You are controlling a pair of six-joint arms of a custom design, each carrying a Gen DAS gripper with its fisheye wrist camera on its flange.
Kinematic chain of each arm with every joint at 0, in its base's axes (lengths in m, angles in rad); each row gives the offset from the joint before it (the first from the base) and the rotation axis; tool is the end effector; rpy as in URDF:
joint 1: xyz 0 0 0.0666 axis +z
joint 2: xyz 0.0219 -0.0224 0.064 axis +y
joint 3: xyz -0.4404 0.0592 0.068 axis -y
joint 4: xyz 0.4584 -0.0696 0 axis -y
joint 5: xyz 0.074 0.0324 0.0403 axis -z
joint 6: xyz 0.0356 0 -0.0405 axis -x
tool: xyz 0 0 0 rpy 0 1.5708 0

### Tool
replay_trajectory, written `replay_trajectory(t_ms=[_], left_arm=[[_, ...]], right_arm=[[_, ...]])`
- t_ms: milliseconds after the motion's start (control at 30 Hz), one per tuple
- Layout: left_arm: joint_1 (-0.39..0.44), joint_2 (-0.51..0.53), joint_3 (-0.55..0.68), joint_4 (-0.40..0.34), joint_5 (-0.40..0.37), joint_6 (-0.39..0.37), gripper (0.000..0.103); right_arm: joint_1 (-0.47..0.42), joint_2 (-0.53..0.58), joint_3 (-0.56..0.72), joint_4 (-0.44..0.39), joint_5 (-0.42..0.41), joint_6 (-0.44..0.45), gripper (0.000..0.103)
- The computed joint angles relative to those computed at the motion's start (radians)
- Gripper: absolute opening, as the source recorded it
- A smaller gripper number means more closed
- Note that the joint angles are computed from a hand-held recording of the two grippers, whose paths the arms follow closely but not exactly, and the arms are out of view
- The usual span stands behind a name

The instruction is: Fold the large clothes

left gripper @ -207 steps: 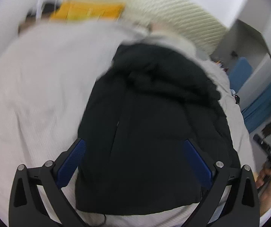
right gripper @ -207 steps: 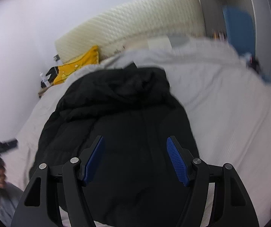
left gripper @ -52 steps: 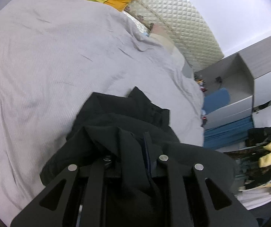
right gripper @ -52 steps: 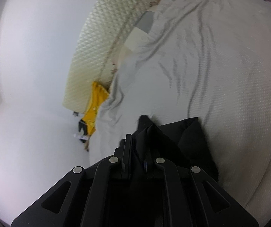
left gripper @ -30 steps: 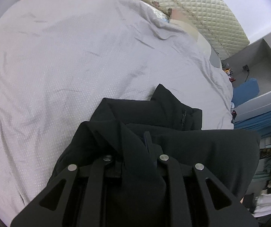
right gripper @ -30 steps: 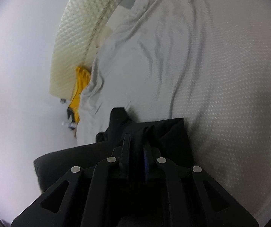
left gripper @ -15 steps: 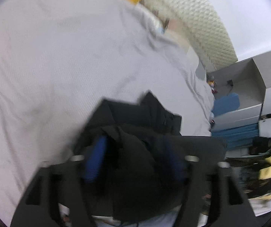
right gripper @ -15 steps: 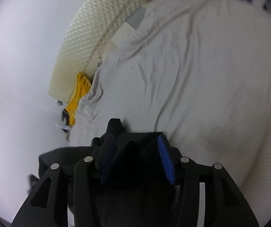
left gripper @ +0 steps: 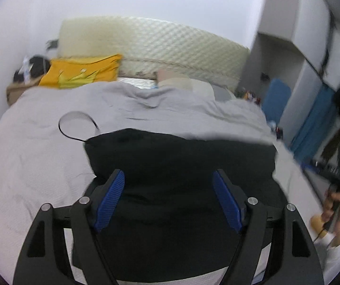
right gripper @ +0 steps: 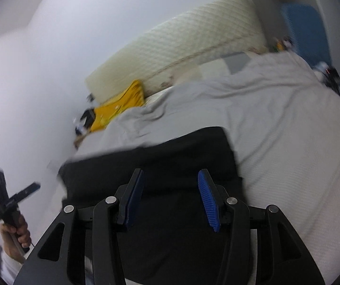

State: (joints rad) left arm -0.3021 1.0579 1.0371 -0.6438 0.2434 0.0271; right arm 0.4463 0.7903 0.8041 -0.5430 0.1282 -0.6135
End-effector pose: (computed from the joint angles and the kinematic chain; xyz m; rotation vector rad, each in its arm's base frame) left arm 0.3875 -0.1302 0.4711 0.4404 2.2069 -0.4503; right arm 0.2844 0.1306 0.4423 0.2565 2.1201 0.5005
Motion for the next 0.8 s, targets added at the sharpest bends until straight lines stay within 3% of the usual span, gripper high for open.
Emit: replay_trajectory(t_ms=[133, 333, 467, 667, 800], left_arm=[[-0.065, 0.067, 0.008, 0.022, -0.058, 0.018, 0.077], [-0.086, 0.154, 0.049, 0.077, -0.107, 0.035, 0.077], [-0.107, 0.233, 0.053, 0.100, -0.141, 0.015, 0.077], [-0.100, 0.285, 0.067, 0.141, -0.138, 0.049, 0.077], [-0.126, 0.325, 0.093, 0.162, -0.207, 0.031, 0.077]], right_arm=[[0.119, 0.113, 0.040, 0.030, 0.117, 0.057, 0.046], [0.149, 0.256, 0.077, 0.110, 0.219, 0.093, 0.050], [0.116, 0.356, 0.102, 0.136, 0.179, 0.116, 0.051], [0.103, 0.417, 0.107, 0.196, 0.212, 0.146, 0.056], [0.088, 0.456, 0.137, 0.190, 0.219, 0.177, 0.059]])
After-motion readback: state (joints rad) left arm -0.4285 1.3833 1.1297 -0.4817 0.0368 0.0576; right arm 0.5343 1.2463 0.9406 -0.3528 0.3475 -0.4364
